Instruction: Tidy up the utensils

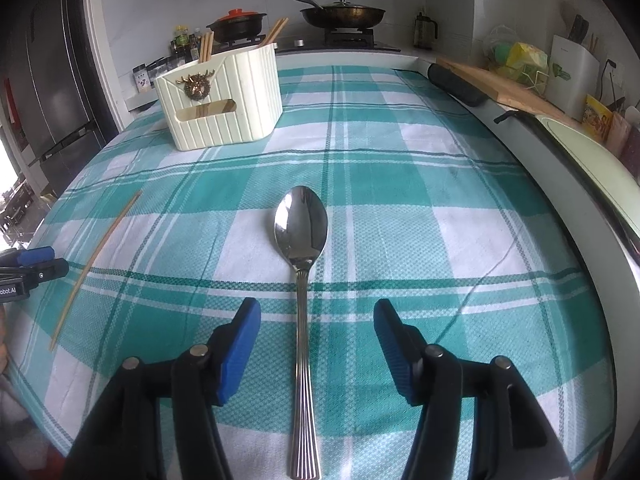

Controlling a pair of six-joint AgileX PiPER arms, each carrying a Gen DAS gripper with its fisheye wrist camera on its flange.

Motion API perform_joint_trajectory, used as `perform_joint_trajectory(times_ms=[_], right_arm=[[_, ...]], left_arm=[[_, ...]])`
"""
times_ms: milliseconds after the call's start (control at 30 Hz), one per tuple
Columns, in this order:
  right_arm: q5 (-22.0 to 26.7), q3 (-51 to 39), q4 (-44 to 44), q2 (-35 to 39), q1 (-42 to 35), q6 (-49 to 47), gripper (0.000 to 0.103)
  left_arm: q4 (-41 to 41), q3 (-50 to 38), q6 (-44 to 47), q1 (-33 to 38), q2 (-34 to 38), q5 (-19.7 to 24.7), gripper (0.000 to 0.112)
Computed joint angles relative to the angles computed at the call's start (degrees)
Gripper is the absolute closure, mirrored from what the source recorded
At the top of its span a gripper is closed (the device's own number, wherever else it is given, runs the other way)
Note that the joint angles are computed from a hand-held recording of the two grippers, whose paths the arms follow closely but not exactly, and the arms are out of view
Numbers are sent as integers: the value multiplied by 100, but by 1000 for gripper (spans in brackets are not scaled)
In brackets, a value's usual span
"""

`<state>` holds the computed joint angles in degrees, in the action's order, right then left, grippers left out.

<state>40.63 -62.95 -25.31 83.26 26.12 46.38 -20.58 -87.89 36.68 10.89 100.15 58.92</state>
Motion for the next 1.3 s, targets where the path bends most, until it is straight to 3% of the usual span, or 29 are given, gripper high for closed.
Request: perform_joint_trajectory(times_ms=[333, 433, 767, 867, 900, 933, 967, 1067, 1300], right_arm=[[20, -604, 1296, 613, -548, -1411, 43], [21, -815, 1469, 875, -620, -1670, 43], [372, -2006, 634, 1940, -333, -1527, 28], [224, -2000, 511, 1962, -322, -1386, 39], [228, -2021, 436, 1965, -320, -1342, 56], [216, -2051, 509, 1967, -358, -1397, 61], [181, -2051, 633, 1954, -410, -1454, 61], [-128, -1831, 809, 1752, -507, -1535, 61], [-534, -1306, 678, 740, -388, -1386, 61]], left_arm=[[619, -1335, -616, -578, 1119, 436, 38], [814, -1471, -811, -705, 1265, 323, 37], [1009, -2262, -1316, -938, 1745, 618, 38], [993, -2247, -1313, -994, 1727, 524, 57], [990, -2245, -1303, -1011, 1714, 505, 75], [937, -2258, -1263, -1014, 1712, 523, 96], [858, -2307, -1232, -1010, 1735, 593, 105], [784, -2213, -1297, -991, 1665, 505, 108], [-23, -1414, -957, -582, 696, -238, 109]])
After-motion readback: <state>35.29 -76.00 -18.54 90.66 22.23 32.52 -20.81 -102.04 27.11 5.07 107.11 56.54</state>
